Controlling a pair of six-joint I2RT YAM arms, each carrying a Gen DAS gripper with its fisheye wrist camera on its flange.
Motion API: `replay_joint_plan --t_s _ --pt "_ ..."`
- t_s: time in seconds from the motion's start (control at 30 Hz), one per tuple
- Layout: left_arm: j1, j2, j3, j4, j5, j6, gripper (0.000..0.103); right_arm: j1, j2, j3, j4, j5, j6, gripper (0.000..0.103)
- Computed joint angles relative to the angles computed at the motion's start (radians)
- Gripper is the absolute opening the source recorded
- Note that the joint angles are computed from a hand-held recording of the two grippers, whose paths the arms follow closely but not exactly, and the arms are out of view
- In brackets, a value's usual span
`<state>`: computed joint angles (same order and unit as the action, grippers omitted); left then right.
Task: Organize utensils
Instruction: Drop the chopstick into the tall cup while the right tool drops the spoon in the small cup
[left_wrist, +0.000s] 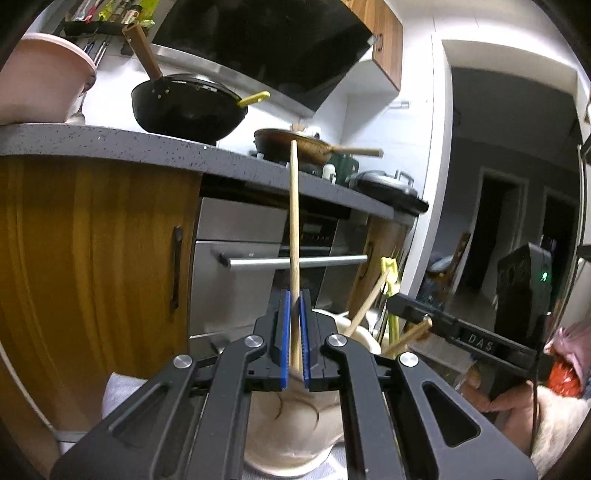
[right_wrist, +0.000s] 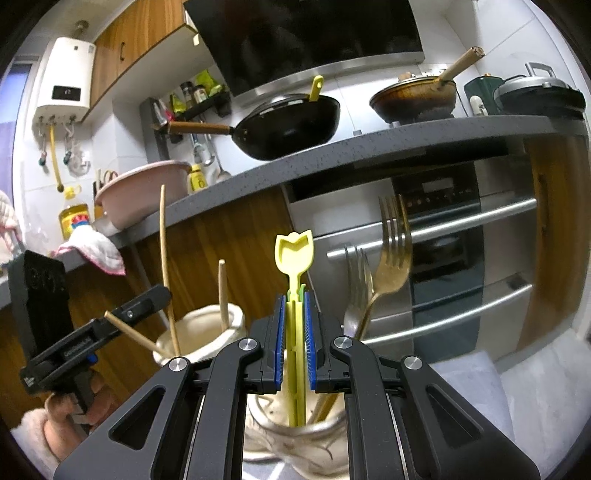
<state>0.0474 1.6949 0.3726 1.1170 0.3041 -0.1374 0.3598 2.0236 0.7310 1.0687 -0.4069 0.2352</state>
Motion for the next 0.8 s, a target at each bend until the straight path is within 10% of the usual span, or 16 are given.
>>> replay_joint_plan --t_s 0.8 --pt "-0.061 -0.058 -0.007 -0.100 -0.138 0.078 0.009 0.033 -0.002 0.019 -0.103 0.013 -0.075 0.027"
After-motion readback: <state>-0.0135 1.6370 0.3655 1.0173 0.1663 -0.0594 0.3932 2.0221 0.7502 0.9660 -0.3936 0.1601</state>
